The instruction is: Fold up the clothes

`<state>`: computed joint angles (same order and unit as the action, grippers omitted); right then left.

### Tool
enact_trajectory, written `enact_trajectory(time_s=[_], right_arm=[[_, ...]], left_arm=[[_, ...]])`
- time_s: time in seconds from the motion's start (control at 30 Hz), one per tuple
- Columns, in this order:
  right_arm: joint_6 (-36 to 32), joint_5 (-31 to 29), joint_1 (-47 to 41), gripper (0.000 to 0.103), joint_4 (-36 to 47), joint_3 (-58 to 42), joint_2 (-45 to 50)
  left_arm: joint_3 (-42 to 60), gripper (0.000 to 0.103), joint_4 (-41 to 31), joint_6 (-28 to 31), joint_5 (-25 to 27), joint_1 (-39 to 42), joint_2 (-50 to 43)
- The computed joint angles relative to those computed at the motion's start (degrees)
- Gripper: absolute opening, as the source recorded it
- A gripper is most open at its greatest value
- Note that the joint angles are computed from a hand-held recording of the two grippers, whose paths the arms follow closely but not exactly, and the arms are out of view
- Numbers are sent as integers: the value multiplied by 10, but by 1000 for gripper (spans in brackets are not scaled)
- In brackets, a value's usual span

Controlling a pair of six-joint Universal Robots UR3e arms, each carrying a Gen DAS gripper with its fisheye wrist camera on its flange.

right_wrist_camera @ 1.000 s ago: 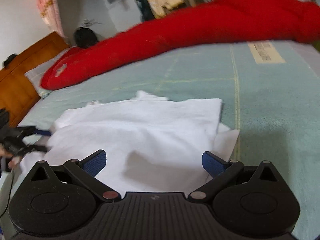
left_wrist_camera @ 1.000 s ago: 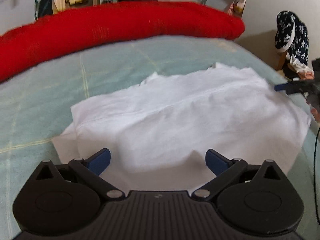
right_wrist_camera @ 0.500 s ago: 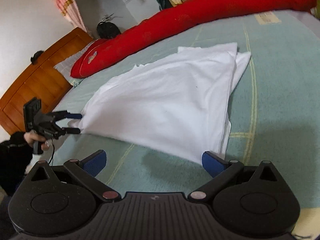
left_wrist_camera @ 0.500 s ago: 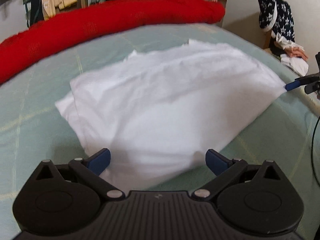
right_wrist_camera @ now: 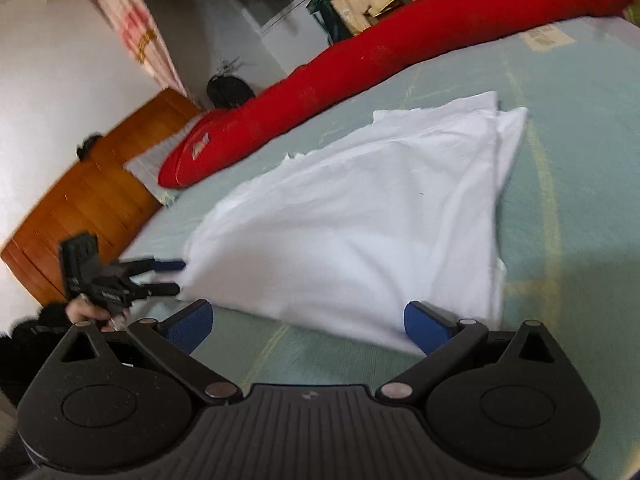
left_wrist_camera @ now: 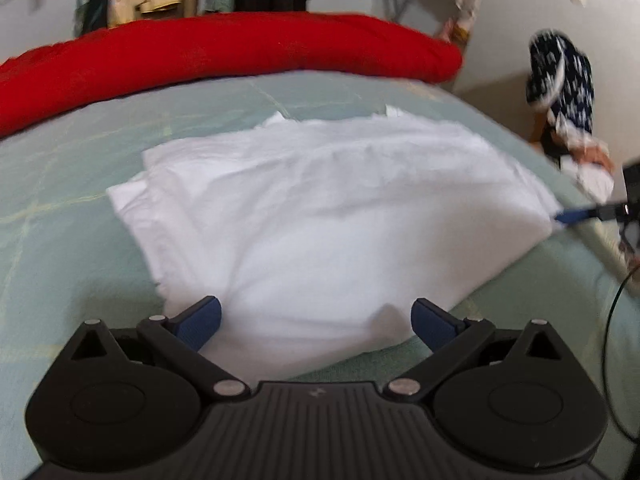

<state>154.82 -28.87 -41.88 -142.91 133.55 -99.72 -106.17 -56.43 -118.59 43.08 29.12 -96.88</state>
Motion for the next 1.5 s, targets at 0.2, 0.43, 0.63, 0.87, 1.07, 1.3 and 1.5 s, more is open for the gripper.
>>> enact_trajectory(time_s=[0.2,0.43,0.63,0.87,1.07,1.3,1.5], right_arm=[[-16,12,-64,103,51,9,-70],[95,42,-73,103,-113,34,7],[88,-2,-39,103,-109,35,-21],[116,-148,115,103,-206,-54,31],[99,-262,211,103,-177,-117,104],[92,-377,278,103,-157,-109,36],[78,-573,439,103,-152,-151,39]], left_arm=[[23,101,-21,-94,-72,47,-13],[23,100,-73,-87,-87,51,-25],[-1,100,-121,-18,-67,70,25],[-31,100,11,-40,-37,8,26],[-130,100,34,45,13,18,97],[-154,100,73,68,23,18,171],[-225,100,158,98,32,-20,242]])
